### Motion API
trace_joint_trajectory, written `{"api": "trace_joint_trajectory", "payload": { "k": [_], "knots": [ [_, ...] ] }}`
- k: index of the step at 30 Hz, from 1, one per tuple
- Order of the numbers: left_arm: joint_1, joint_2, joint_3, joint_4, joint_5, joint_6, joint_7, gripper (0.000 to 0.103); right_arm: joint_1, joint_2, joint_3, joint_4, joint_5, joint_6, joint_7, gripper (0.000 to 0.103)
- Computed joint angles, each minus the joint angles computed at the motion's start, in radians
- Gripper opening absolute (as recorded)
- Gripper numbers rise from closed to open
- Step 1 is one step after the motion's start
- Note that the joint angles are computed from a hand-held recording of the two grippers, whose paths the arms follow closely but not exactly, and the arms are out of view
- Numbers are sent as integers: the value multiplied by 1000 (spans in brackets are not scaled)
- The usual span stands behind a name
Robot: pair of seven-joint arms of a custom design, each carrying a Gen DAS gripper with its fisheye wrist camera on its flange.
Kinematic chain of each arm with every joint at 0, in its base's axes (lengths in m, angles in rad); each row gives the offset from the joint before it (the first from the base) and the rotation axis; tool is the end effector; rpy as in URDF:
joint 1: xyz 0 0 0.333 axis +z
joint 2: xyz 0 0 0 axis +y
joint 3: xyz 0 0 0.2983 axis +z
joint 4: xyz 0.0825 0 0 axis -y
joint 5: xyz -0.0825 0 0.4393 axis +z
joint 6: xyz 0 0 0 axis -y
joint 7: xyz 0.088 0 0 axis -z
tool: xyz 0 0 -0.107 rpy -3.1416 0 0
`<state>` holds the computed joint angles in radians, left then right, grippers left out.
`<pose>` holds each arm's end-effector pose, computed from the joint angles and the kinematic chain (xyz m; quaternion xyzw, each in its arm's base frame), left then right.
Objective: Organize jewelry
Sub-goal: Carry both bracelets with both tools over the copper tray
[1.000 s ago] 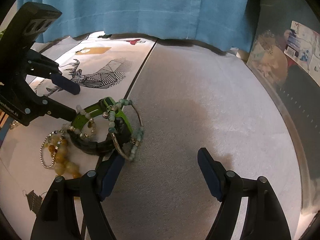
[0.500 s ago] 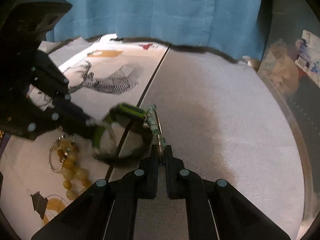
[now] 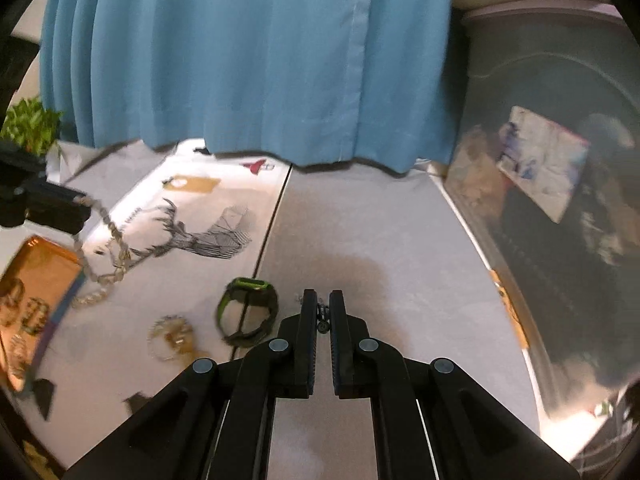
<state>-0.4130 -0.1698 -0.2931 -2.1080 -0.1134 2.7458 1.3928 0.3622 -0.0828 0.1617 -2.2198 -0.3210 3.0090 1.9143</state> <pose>0.4620 -0.3985 0.5452 -0.4860 0.7820 -0.3730 0.1150 0.5153 0.3260 0.4655 -0.7748 0.4676 -0.2295 0.3583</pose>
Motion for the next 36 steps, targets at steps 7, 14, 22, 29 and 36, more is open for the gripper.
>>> {"api": "trace_joint_trajectory", "payload": {
  "k": [7, 14, 22, 29, 36],
  "knots": [
    [-2, -297, -90, -239, 81, -55, -352, 4, 72, -324, 4, -251, 168, -57, -56, 6],
    [-108, -585, -183, -426, 100, -211, -680, 4, 218, -648, 19, -481, 311, -172, -66, 6],
    [-237, -750, -289, -502, 144, -354, -981, 4, 413, -883, 79, -623, 384, -289, -6, 6],
    [-303, -804, -331, -496, 219, -473, -1135, 4, 516, -928, 111, -645, 392, -332, 34, 6],
    [-336, -808, -336, -495, 261, -525, -1218, 4, 564, -922, 117, -633, 383, -350, 31, 6]
  ]
}}
